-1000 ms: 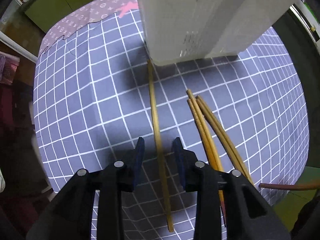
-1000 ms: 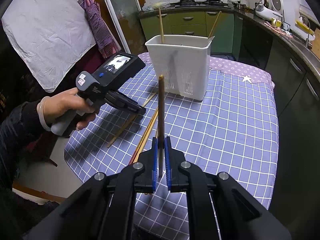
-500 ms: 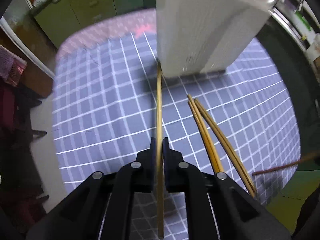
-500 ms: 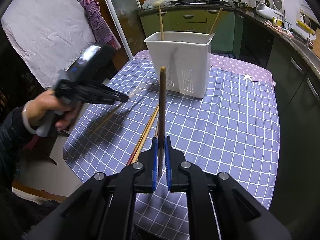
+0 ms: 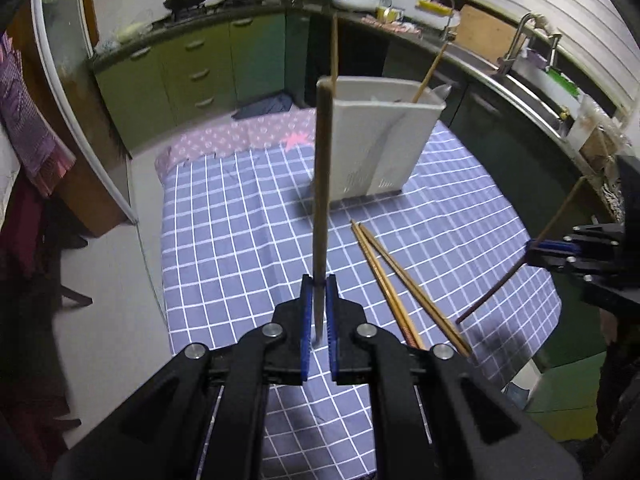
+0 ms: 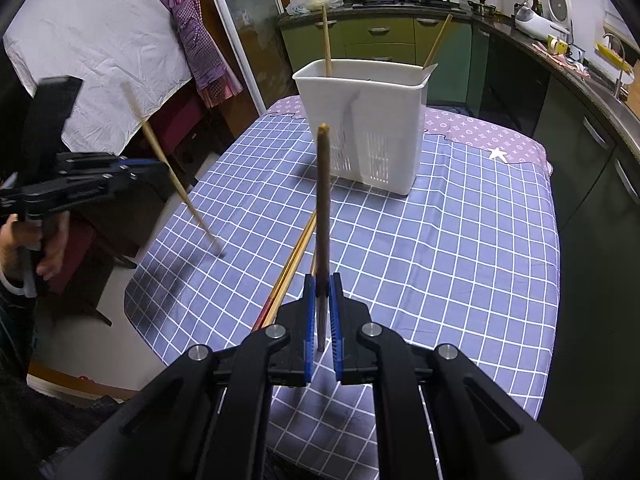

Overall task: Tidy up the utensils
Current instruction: 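Carry the left gripper's chopstick into the caddy and open the left gripper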

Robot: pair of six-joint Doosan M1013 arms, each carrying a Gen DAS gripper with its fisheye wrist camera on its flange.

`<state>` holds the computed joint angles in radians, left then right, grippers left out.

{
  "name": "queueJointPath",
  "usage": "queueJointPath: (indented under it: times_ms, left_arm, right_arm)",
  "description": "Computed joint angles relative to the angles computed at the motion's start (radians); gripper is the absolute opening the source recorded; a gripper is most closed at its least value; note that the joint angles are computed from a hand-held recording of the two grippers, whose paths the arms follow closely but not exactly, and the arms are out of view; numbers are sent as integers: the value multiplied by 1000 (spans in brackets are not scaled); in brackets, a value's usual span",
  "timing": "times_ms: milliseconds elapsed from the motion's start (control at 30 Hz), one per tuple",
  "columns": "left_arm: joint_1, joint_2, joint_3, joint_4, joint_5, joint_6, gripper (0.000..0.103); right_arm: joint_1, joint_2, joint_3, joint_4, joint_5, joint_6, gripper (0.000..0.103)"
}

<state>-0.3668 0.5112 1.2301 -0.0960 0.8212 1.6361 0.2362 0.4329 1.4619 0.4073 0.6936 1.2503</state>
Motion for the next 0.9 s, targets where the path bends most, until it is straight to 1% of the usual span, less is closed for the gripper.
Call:
queueJointPath:
  times_ms: [133,233,367,500,667,767,900]
  left_arm:
    - [-5,-7,-5,-5,-15,13,6]
    - [-7,1,-28,-17,-4,24,6]
    - [-12,14,-68,-4,13,32,6]
    - [-15,33,-127,-18,53,46,6]
    - [-26,64,-232,-19,89,57,6]
    - [-32,85,-303,-18,89,56,6]
    - [-40,119,-389,-8,59,38,6]
  right_arm:
    - [-1,-1,2,11,-2,-4,8]
    - [-2,0,2,14,-1,-10,8]
    - [-4,-2,5,21,-5,-18,8]
    - [-7,-3,8,29,-6,-24,8]
    - [-11,-3,9,39,-3,-36,8]
    - [-14,-4,11,47,-3,-44,8]
    - [-16,-7,16,61,-5,-55,8]
